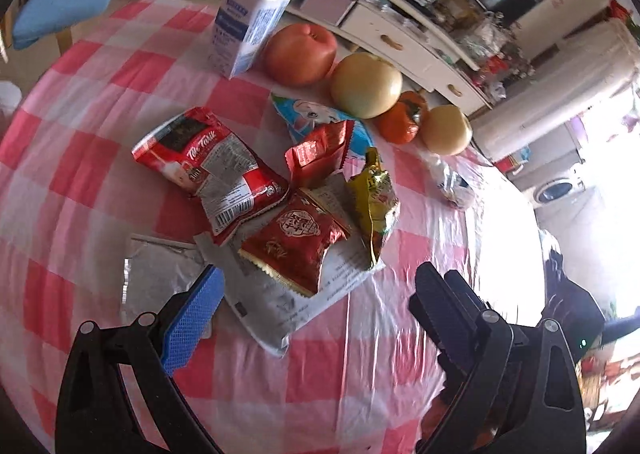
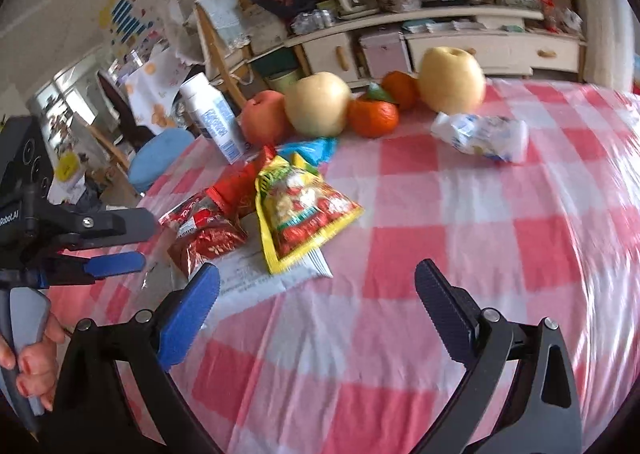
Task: Collect trash
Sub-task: 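Grasp the yellow-edged snack bag with the right tool while the left tool approaches a small red wrapper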
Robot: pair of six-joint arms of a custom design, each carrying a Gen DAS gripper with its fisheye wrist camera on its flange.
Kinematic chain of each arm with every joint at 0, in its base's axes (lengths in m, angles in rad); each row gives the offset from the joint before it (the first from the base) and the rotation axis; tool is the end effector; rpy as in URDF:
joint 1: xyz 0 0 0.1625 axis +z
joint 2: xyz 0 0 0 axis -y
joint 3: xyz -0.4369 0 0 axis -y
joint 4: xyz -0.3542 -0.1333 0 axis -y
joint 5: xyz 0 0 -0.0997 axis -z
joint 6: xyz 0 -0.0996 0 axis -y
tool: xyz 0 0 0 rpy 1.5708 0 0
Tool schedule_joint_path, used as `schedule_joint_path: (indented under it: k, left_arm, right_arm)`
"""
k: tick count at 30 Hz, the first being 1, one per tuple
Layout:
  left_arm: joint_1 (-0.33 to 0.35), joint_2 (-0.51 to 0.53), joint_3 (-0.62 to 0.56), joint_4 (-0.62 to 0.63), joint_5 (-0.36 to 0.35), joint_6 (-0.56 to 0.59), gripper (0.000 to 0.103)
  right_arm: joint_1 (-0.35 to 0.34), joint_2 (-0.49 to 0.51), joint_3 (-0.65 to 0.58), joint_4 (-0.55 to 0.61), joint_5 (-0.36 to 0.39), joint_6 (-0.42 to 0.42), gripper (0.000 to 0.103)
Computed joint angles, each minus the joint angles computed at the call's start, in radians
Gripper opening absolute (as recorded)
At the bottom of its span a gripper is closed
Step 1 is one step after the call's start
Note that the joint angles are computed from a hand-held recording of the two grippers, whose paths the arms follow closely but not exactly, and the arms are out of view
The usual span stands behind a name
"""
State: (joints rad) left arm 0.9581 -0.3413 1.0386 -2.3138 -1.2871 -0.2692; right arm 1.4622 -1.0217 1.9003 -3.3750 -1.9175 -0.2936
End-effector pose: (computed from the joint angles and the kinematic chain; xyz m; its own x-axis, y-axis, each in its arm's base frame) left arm -0.3208 -0.7367 -0.0097 -0.9170 0.3048 -0.2574 0.3429 0.9319 -0.1184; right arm 0.0350 -0.5962 0.2858 -0.8856 0.1829 0.4268 -0.1997 0.6798 -0.7057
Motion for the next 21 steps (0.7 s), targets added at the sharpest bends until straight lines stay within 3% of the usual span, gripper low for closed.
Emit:
schedule_joint_path:
  k: [6,10,17,21]
  left_arm:
    - [-0.005,0.055,-0.066,0.031,0.037,-0.056,0.095]
    - [-0.005,0.085,-0.098,0.048,0.062,-0.089,0.095]
    - [0.007,0.113,-0.144,0.068,0.077,-0.114,0.095]
    - [0.010,0.123,-0.159,0.084,0.093,-0.114,0.095]
  right_arm:
    - [-0.012,0.042,-0.083,0.054,0.007,-0.052,0.097]
    - [-0.031,0.051,-0.130,0.123,0.035,-0.057,0.083]
    - [-0.045,0.074,-0.209,0.251,0.078,-0.060,0.083]
    - [-0.032,0.101,-0.240,0.272,0.043,-0.092,0.084]
